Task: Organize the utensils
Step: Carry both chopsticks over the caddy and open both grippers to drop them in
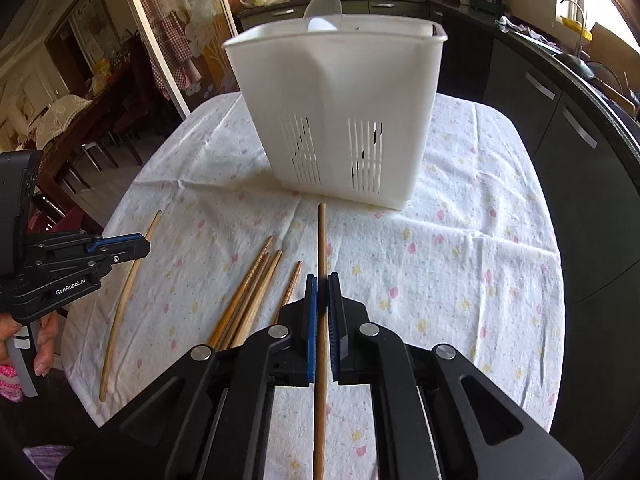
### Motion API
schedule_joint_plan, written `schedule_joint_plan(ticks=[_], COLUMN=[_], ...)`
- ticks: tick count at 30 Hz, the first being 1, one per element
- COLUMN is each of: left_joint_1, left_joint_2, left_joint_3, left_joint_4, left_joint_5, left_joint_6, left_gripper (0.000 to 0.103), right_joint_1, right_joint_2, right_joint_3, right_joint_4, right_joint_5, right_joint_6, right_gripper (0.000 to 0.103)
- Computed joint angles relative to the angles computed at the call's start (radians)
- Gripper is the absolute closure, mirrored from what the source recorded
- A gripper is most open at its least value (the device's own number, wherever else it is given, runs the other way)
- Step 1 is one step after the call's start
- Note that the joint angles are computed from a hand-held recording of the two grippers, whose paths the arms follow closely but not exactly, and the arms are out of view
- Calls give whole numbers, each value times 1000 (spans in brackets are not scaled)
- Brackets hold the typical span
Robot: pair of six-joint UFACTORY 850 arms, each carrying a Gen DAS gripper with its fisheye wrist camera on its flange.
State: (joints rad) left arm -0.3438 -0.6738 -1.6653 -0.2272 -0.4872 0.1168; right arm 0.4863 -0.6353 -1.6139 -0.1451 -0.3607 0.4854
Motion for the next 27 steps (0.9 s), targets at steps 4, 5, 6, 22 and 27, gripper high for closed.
schedule_joint_plan(ticks=[4,5,6,22,27], left_joint_1=[-1,-3,-4,-30,-49], left_joint_2=[47,60,72,174,146], left_joint_3=[25,32,39,24,-86], left_joint_4=[-45,-55,-66,-276,-248], left_joint_5=[22,29,35,117,157], left_joint_6=[56,70,87,337,317], left_gripper=[98,98,97,97,98], right_joint_1=[3,3,3,9,5], right_joint_2=[84,110,127,223,218], right_joint_3=[82,110,126,152,84], right_joint_4=[-72,-95,-108,-545,-600], right_joint_5=[75,92,103,186,162], right_joint_6=[82,105,118,557,594], right_gripper=[97,97,97,97,97])
